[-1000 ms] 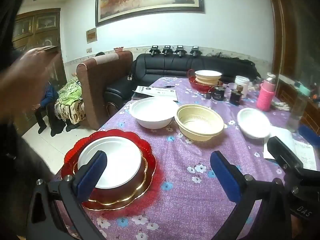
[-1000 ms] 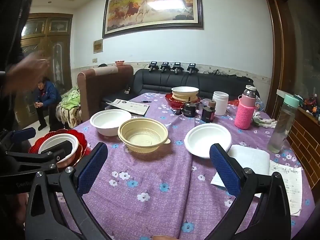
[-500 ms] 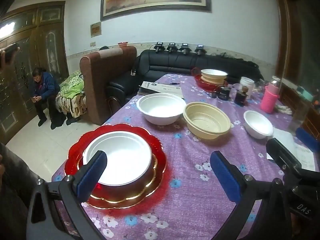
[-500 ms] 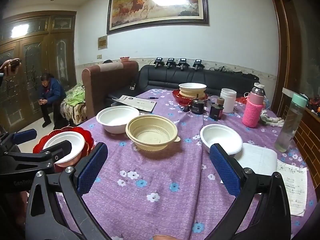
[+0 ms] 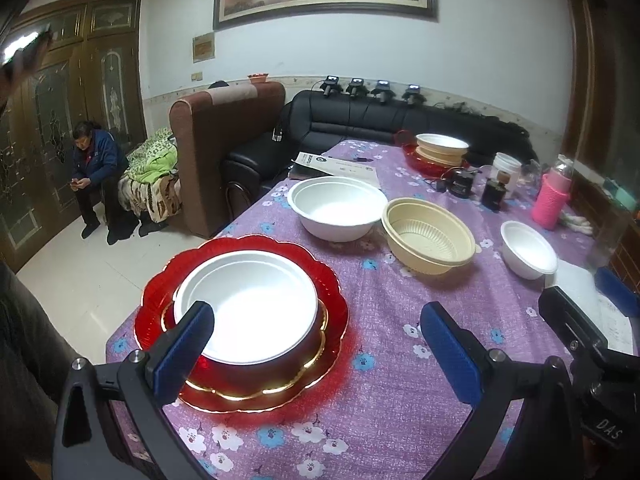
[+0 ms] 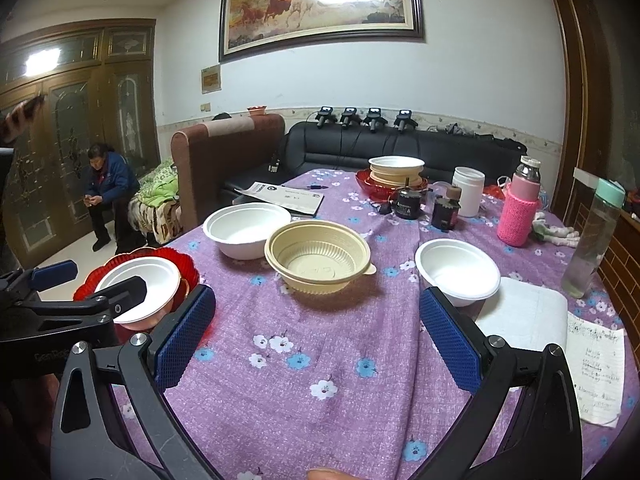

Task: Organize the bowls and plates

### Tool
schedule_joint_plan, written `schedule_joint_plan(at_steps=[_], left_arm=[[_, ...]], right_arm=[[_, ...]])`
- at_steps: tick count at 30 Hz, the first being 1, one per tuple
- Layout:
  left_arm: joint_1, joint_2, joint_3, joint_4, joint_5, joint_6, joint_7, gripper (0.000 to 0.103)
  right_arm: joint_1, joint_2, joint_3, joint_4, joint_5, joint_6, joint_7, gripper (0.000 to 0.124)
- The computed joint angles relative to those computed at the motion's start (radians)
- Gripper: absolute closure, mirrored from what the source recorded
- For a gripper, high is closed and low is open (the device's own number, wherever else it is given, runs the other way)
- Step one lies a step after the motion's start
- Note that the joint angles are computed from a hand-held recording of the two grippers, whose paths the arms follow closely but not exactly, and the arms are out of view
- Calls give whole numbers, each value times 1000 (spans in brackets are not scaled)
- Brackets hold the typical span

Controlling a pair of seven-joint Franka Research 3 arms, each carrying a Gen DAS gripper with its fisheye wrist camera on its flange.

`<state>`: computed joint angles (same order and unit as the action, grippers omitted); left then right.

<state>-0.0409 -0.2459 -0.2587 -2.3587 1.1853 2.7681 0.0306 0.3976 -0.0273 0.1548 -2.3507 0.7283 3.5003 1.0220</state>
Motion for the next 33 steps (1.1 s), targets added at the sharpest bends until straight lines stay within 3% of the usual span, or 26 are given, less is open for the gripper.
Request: schedule_joint_plan(at_steps=[33], left_arm=[[-8, 25, 10, 2, -110, -4, 75, 0]], right_arm=[[-34, 0, -23, -16, -151, -56, 161, 21]])
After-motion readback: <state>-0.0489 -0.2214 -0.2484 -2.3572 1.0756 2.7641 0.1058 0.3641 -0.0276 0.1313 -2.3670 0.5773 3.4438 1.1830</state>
